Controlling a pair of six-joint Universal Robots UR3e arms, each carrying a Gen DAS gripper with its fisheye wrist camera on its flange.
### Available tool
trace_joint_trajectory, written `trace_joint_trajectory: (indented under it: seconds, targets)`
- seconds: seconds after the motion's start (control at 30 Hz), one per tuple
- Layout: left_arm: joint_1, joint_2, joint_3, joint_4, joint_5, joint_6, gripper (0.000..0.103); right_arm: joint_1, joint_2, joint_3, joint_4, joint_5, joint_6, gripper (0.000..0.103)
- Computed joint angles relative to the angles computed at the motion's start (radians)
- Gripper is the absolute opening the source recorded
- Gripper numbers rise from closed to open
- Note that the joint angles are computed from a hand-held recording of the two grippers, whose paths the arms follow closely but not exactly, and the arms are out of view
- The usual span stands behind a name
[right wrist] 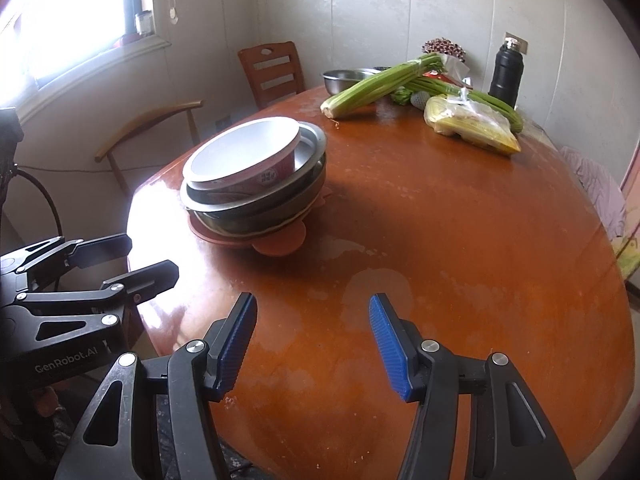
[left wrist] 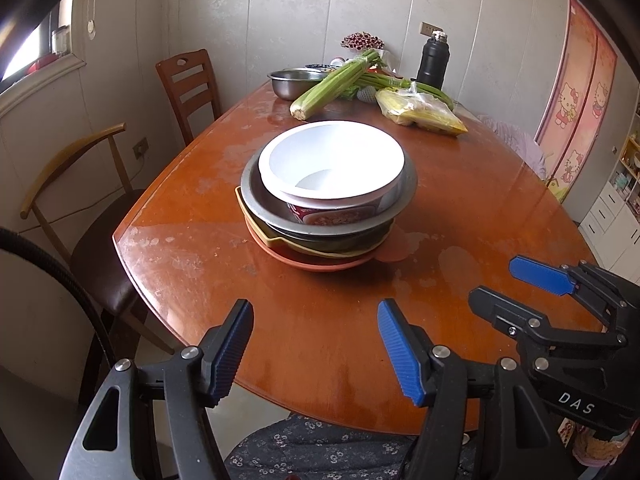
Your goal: Organize plates and bowls
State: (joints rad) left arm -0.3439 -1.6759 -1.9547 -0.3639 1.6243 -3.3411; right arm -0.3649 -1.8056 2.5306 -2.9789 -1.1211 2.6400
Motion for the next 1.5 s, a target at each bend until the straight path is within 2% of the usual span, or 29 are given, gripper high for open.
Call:
trace_joint_trajectory:
  seconds: [0.83, 1.5]
  targets:
    - [-0.003, -0.005, 0.007, -0.011, -0.008, 0.006, 0.065, -0.021, -0.028, 0.025, 0.005, 0.013, 0.002, 0.06]
    - [0.022, -0.006, -0.005, 0.004, -0.025, 0.016, 0.065, 0.017, 0.017, 0.013, -0.047, -0.033, 0.031, 0.06]
